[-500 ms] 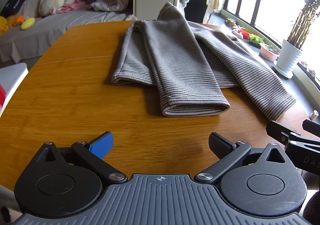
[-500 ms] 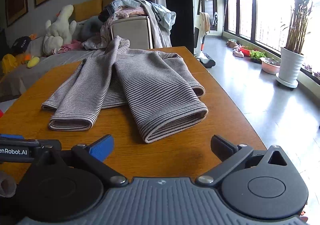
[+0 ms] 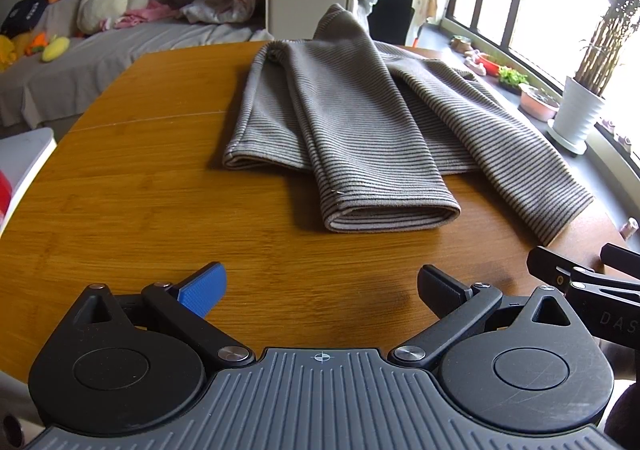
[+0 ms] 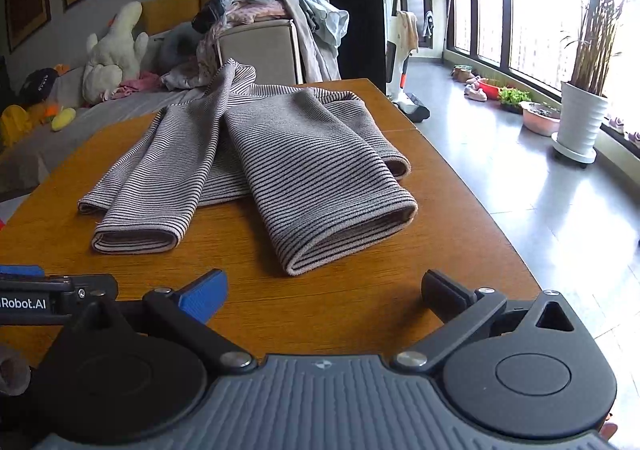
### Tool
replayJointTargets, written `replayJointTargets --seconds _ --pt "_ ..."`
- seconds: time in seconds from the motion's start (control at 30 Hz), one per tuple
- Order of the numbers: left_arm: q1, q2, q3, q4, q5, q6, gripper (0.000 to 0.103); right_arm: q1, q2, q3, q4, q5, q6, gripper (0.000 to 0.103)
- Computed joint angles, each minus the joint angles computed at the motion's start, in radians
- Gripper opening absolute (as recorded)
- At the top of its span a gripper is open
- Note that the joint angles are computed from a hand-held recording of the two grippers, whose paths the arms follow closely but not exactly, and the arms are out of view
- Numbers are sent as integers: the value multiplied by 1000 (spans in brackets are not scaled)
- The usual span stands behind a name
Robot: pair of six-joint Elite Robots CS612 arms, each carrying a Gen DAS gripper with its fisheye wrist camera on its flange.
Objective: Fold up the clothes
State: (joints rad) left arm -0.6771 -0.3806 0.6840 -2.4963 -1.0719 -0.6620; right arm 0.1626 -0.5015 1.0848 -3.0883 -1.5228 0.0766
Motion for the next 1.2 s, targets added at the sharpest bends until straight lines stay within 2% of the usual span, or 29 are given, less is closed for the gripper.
replayJointTargets --seconds 1.2 --pt "-2 0 -1 8 9 -6 103 7 0 2 1 -27 -25 103"
